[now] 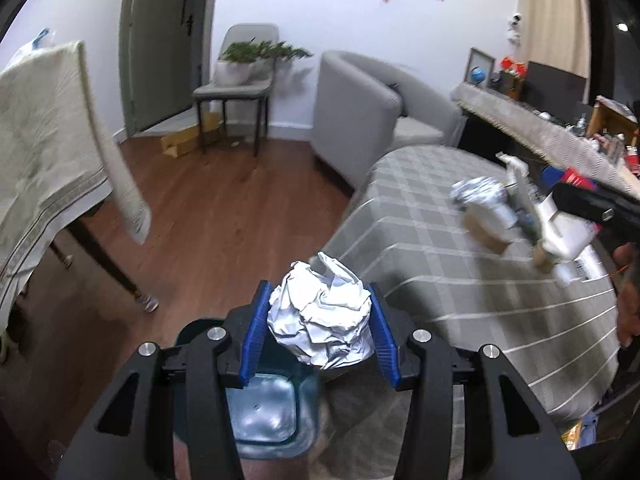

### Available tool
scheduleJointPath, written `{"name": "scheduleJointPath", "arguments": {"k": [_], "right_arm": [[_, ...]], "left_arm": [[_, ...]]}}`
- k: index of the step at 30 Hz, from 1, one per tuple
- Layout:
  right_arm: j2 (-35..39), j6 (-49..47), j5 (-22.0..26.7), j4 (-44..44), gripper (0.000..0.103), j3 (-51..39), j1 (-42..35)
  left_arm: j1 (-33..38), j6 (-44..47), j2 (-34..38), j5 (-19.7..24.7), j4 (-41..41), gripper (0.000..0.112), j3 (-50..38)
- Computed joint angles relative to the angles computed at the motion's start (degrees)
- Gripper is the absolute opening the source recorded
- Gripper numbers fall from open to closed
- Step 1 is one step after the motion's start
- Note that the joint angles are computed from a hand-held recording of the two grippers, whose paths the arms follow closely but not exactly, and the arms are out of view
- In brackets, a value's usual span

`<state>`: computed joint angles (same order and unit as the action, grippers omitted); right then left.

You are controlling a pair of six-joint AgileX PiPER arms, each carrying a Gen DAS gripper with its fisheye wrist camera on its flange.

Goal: Collect trash
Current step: 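Carry the foil ball in the left tool over the teal bin and release it, then carry the white card package in the right tool over the bin and release it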

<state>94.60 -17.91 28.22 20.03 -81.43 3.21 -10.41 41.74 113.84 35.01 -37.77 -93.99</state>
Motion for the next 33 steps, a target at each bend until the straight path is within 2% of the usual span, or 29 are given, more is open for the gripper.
{"name": "scheduleJointPath", "arguments": {"k": [8,17,21,24,27,33], "right_arm": [[9.49,8.74,2.59,-5.85,0.072,-10.83,6.59],[18.07,16.21,6.41,-9.67,0.072,-21.62,11.34],[22.56,17.85,9.06,-10.32,0.072,-27.51,13.17],[26.03,19.04,11.45,-11.09,0.072,-32.21,14.3],[29.45,20.0,13.96,-11.52,0.072,-36.93,15.07],[37.38,23.2,19.79,-13.84,0.071,-47.24,16.56]], "left_arm": [[4.68,-4.18,5.47,4.52,5.91,0.051,-5.13],[8.35,-8.72,13.52,13.27,11.28,0.052,-13.18],[10.39,-8.55,16.12,17.18,10.29,0.058,-16.14],[11.79,-7.65,16.1,17.49,9.72,0.066,-16.49],[13.03,-6.88,15.78,17.7,8.54,0.066,-16.88],[16.16,-2.33,13.15,15.18,3.81,0.066,-14.83]]}}
